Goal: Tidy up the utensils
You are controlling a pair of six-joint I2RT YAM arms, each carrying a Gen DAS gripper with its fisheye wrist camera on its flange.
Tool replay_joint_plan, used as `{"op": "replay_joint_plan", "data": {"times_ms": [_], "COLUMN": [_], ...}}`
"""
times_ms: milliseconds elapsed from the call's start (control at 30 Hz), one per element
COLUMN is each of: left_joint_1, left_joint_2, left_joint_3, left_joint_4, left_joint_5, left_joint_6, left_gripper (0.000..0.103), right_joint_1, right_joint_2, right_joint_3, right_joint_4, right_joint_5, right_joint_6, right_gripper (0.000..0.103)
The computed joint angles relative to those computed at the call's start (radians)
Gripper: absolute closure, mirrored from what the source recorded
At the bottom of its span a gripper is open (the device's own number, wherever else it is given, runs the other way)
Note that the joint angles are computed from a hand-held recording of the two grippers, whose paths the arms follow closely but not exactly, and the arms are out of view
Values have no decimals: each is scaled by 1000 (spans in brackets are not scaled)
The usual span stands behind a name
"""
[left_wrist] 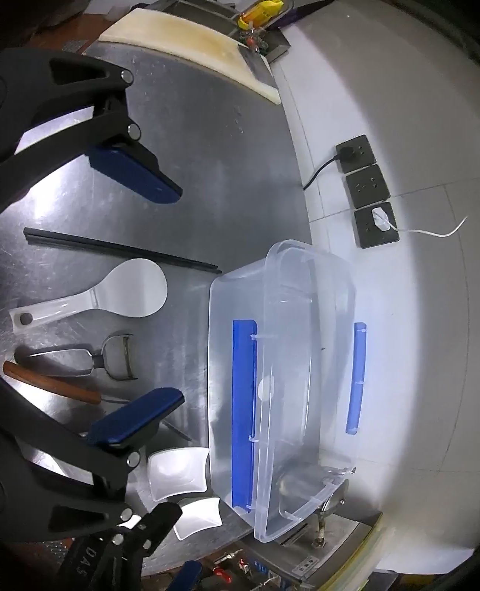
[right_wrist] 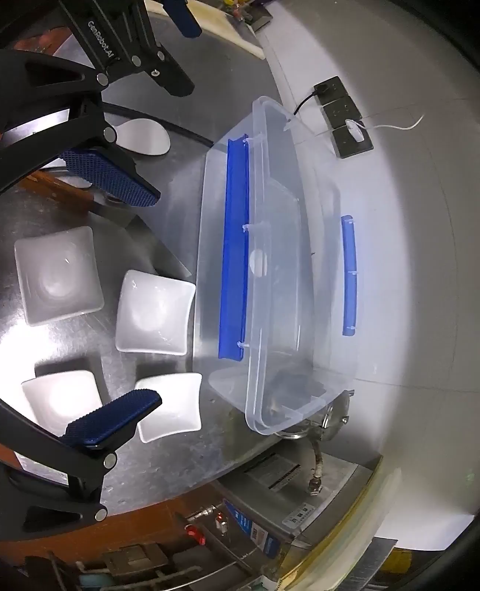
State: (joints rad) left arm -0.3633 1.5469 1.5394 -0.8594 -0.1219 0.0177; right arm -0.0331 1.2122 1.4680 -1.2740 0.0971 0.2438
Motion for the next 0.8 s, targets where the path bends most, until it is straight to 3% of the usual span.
{"op": "replay_joint_plan", "data": {"times_ms": [67, 800], "left_joint_1": [3, 37], "left_joint_2": [5, 49], "left_joint_3": [2, 33], "left_joint_4": [-4, -23], "left_joint_5": [8, 36], "left_joint_6": [2, 25], "left_gripper": [7, 7], "right_joint_1": [91, 106], "right_joint_2": [49, 74], "right_joint_3": [17, 27], "right_joint_4": [-2, -26], "right_joint_5": [85, 109], "right_joint_6": [82, 110], "right_gripper": [4, 4]}}
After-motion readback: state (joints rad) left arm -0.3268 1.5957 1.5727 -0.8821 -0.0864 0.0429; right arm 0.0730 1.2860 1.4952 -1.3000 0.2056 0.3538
